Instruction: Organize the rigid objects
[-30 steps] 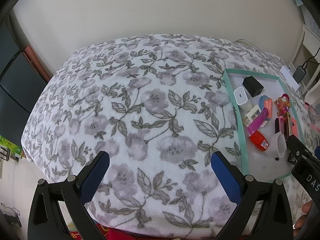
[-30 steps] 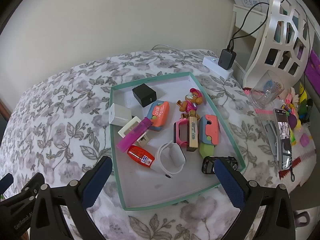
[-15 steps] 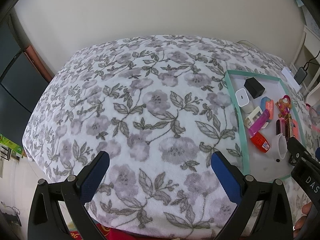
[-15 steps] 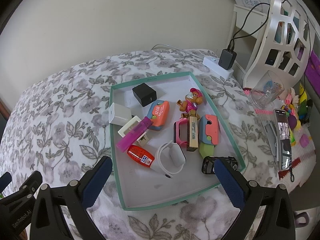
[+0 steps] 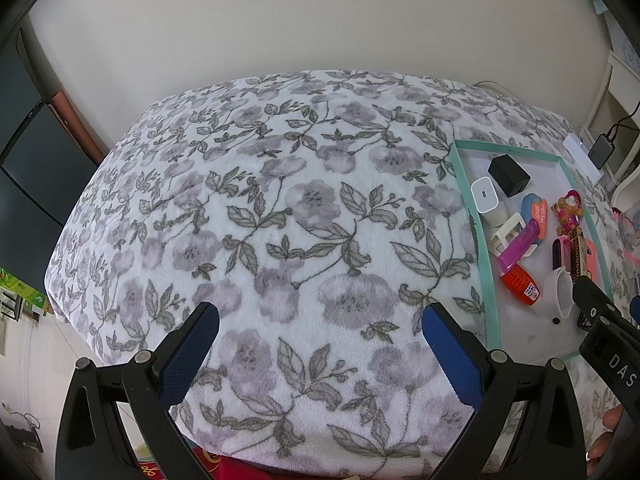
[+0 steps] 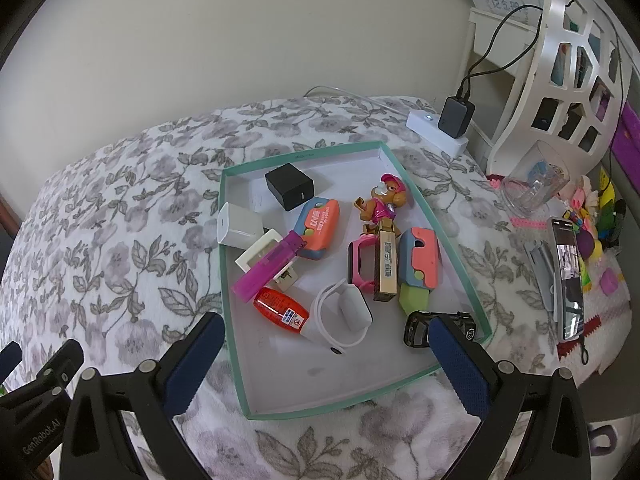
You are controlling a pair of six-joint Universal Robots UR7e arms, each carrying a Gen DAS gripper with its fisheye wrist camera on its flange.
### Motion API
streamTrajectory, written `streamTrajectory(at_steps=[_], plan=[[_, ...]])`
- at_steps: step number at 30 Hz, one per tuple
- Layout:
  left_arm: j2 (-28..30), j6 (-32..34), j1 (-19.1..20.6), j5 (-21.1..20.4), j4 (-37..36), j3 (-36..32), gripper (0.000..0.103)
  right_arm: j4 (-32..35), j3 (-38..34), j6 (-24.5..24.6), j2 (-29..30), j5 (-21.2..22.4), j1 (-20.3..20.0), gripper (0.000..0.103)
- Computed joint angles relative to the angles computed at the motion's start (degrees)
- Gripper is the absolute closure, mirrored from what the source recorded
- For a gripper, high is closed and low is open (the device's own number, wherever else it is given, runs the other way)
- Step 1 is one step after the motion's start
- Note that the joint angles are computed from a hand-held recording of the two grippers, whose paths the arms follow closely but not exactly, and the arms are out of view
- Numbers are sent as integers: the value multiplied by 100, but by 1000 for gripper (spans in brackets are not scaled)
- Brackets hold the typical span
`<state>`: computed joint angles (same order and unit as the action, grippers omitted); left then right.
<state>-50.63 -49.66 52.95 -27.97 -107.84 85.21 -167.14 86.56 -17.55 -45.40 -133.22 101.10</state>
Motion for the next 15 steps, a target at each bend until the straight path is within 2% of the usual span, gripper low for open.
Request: streamTrajectory(at_steps=[15], plan=[[0, 103, -19, 9, -93, 28, 2, 11, -8, -13, 11, -7, 6, 0]])
